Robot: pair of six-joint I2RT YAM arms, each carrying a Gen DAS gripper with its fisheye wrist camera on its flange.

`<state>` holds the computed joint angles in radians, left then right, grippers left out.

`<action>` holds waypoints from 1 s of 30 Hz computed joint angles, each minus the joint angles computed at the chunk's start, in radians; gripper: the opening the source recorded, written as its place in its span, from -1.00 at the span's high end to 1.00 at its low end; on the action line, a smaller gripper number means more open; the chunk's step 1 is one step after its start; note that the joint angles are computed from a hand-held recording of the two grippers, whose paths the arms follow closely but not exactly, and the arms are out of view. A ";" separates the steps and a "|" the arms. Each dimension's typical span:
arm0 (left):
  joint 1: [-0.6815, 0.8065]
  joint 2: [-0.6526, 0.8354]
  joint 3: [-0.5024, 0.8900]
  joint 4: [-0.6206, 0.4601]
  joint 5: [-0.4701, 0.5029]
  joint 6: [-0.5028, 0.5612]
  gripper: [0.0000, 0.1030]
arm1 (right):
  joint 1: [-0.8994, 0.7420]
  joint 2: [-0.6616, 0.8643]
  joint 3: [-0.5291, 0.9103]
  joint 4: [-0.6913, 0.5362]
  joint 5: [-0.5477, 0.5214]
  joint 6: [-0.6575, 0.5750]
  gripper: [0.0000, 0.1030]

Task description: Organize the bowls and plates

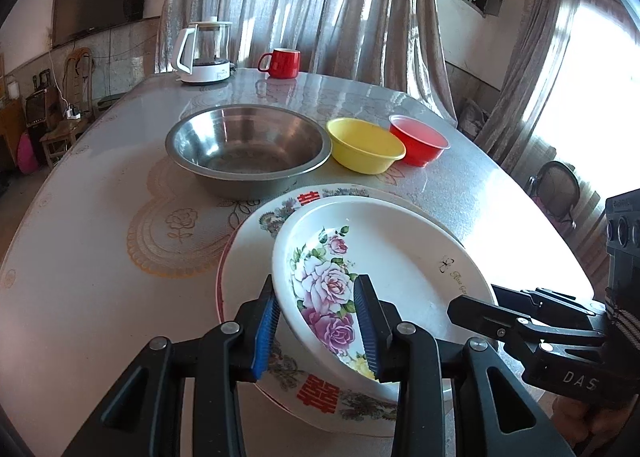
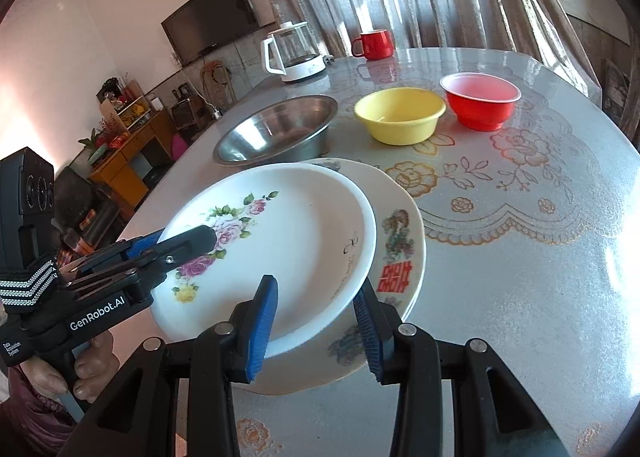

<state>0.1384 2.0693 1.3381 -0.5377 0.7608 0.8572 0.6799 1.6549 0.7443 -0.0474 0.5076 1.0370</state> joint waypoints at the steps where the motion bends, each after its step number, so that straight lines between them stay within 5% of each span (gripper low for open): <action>1: -0.005 0.001 -0.005 0.009 -0.009 -0.005 0.27 | -0.002 -0.006 -0.008 0.001 -0.004 0.002 0.24; 25: 0.003 0.022 0.043 -0.133 -0.041 0.010 -0.13 | -0.016 0.139 0.268 -0.369 -0.012 -0.084 0.17; 30: 0.015 0.029 0.055 -0.164 -0.027 0.034 -0.13 | -0.014 0.137 0.259 -0.361 -0.008 -0.078 0.17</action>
<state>0.1531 2.0980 1.3927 -0.7016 0.7342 0.8911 0.6660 1.7918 1.0032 -0.4081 0.4999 0.9585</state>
